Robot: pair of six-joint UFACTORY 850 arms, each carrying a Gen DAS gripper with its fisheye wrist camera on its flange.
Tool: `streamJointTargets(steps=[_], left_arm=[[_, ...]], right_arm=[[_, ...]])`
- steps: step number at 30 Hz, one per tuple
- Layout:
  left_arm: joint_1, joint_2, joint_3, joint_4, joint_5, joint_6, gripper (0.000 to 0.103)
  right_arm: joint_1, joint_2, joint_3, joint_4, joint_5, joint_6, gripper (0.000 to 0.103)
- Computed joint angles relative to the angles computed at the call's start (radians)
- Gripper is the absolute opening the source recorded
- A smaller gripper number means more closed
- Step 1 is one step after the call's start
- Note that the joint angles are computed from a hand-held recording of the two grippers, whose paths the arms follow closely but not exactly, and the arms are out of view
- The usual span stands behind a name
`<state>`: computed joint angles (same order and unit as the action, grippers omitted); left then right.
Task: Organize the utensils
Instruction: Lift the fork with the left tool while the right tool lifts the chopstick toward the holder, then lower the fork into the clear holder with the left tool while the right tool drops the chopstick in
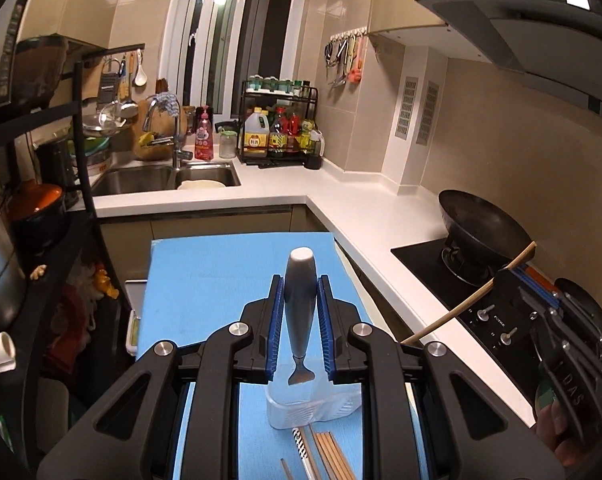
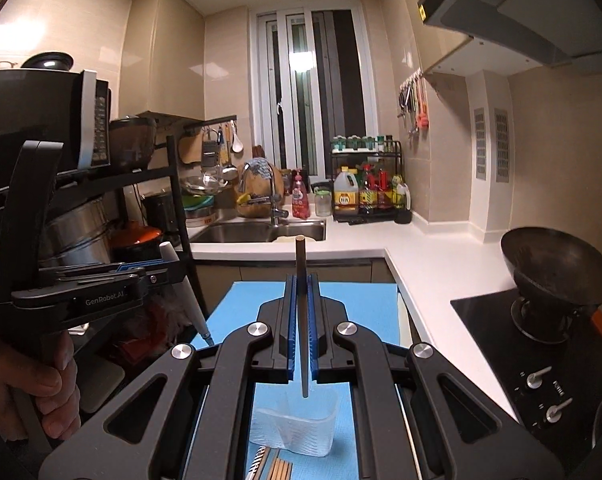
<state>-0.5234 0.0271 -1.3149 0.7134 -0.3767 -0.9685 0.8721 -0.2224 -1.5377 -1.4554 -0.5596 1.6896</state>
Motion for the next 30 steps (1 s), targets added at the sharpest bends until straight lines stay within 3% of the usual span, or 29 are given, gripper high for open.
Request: streamJointTargets(steps=[11,15,18,19,21,30], left_arm=[[0.022,-0.1,0.062,-0.065,0.076,0.088,0.017],[0.015,-0.1,0.093,0.0,0.078,0.032,0.017],[0.015,-0.104,0.095,-0.016,0.066,0.048,0.02],[0.013,-0.101,0.097,0.004,0.063,0.024,0.025],[0.011,-0.074,0.117,0.077,0.078,-0.052,0.042],[-0.052,0.086,0.249,0.421,0.049,-0.424,0.043]], right_arm=[[-0.045,-0.073,0.069,0.009,0.073,0.064,0.005],[-0.047,-0.084,0.084,0.055,0.087,0.04,0.006],[-0.05,-0.087,0.081,0.127,0.098,-0.018,0.013],[-0.051,-0.086,0.076,0.163,0.1,-0.056,0.025],[-0.046,-0.074,0.081,0.175,0.082,-0.065,0.042],[0.007,0.037,0.178,0.157,-0.013,-0.023,0.043]])
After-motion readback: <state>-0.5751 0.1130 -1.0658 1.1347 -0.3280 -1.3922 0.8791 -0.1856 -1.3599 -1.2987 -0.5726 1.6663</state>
